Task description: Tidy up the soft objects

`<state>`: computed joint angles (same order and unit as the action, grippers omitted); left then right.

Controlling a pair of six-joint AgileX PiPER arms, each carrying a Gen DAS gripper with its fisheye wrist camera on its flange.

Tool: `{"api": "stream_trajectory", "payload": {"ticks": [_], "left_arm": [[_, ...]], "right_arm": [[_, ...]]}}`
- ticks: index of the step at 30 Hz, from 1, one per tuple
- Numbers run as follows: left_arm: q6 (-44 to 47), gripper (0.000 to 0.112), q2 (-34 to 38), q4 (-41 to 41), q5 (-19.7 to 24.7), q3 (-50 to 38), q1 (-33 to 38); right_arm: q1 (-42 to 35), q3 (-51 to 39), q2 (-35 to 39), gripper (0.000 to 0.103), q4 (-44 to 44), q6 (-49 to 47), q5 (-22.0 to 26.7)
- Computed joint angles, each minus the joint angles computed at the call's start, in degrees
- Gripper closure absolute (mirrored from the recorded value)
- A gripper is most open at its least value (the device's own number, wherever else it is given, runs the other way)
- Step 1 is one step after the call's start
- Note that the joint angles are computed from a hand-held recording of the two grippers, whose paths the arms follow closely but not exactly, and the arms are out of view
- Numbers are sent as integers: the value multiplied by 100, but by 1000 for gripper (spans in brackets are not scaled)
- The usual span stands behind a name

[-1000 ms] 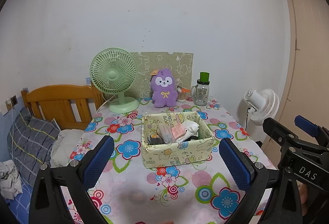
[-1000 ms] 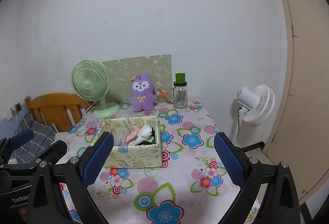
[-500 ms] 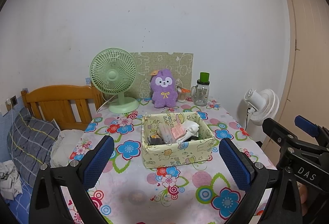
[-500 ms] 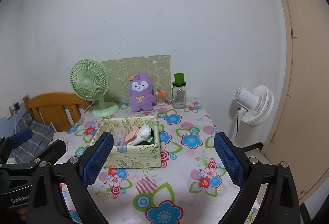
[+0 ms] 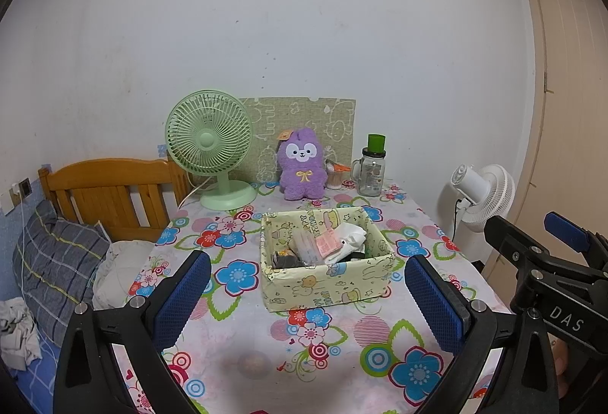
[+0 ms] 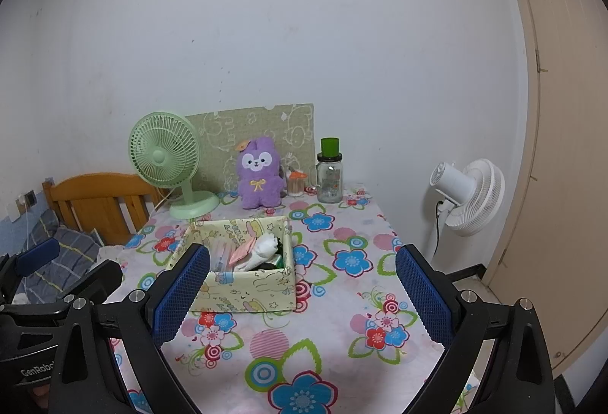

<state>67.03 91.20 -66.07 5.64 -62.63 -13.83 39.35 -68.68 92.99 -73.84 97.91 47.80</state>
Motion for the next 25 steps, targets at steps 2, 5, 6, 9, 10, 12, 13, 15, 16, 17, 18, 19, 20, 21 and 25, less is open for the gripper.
{"api": "stream_trajectory", "payload": {"ticks": [2, 5, 6, 9, 10, 12, 13, 15, 16, 17, 18, 19, 20, 21, 25], "left_arm": [[-154, 10, -8, 141, -31, 8, -25], [1, 10, -10, -8, -27, 11, -19], [67, 10, -13, -73, -35, 15, -25], [182, 10, -6, -175, -52, 11, -35], [236, 10, -21, -227, -67, 32, -46], [226, 10, -16, -216, -72, 28, -47], [216, 10, -17, -210, -69, 27, -46], [217, 10, -27, -215, -70, 39, -49], [215, 10, -16, -214, -73, 30, -51], [214, 10, -18, -211, -73, 32, -52], [283, 10, -29, -277, -73, 45, -49], [285, 10, -25, -279, -76, 42, -51], [303, 10, -27, -298, -73, 45, -49], [302, 10, -17, -295, -76, 37, -50], [367, 10, -14, -362, -78, 39, -53]], "right_arm": [[-4, -3, 1, 4, -2, -1, 6], [-13, 3, -5, 3, -2, 2, -15], [1, -1, 3, 3, -14, 16, 9], [4, -11, 12, 3, -17, 15, 19], [3, -6, 10, 3, -23, 27, 15], [2, -7, 18, 3, -30, 47, 7], [4, 0, 10, 3, -27, 43, 9], [-1, 0, 13, 3, -28, 44, -2], [-1, 0, 13, 3, -28, 44, -2], [1, 0, 12, 3, -28, 39, 7], [-1, 3, 12, 3, -33, 44, 3], [-1, 5, 10, 3, -31, 46, 0], [0, 5, 11, 3, -31, 52, 0], [3, 4, 12, 3, -33, 55, 5], [2, 7, 11, 3, -37, 56, 6]]}}
